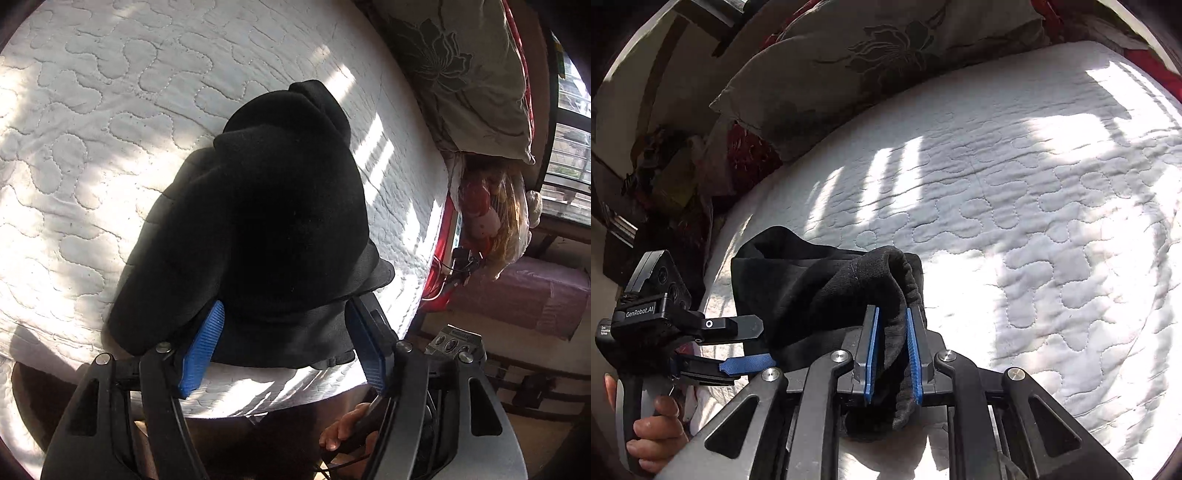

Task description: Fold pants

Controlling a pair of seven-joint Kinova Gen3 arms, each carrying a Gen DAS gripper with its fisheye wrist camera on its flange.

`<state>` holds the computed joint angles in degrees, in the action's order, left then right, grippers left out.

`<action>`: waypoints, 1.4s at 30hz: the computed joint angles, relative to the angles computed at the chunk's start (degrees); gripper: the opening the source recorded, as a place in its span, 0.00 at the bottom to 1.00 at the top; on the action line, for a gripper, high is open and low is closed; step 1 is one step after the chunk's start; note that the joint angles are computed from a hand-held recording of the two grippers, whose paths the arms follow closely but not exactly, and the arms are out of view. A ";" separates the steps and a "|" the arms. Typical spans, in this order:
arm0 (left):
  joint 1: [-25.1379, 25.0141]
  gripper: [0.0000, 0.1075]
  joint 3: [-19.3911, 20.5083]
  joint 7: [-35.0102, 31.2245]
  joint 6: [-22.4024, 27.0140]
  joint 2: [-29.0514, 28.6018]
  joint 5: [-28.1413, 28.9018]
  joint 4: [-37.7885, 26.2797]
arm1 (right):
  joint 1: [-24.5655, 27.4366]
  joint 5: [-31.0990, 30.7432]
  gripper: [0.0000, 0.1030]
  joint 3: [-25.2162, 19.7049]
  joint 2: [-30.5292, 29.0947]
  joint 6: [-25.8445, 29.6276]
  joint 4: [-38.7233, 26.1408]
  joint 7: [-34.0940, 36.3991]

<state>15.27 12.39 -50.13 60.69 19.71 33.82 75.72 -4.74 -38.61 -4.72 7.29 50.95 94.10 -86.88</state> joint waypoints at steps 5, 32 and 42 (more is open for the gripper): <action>2.95 0.63 -2.56 -1.81 1.87 -3.02 -7.80 -6.83 | 9.78 -11.17 0.32 -3.20 -1.80 3.62 0.50 7.42; 1.41 0.65 -1.96 -2.94 4.13 -0.39 -7.82 -7.65 | 4.26 -5.45 0.40 -1.02 -0.10 7.61 -5.34 5.59; 0.34 0.65 -0.38 -3.05 3.11 0.89 -3.67 -2.85 | 0.49 -7.10 0.26 1.12 -1.20 7.61 -0.77 4.00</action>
<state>15.61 12.01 -53.17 63.80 20.60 30.15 72.87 -4.25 -45.71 -3.60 6.08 58.56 93.33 -82.88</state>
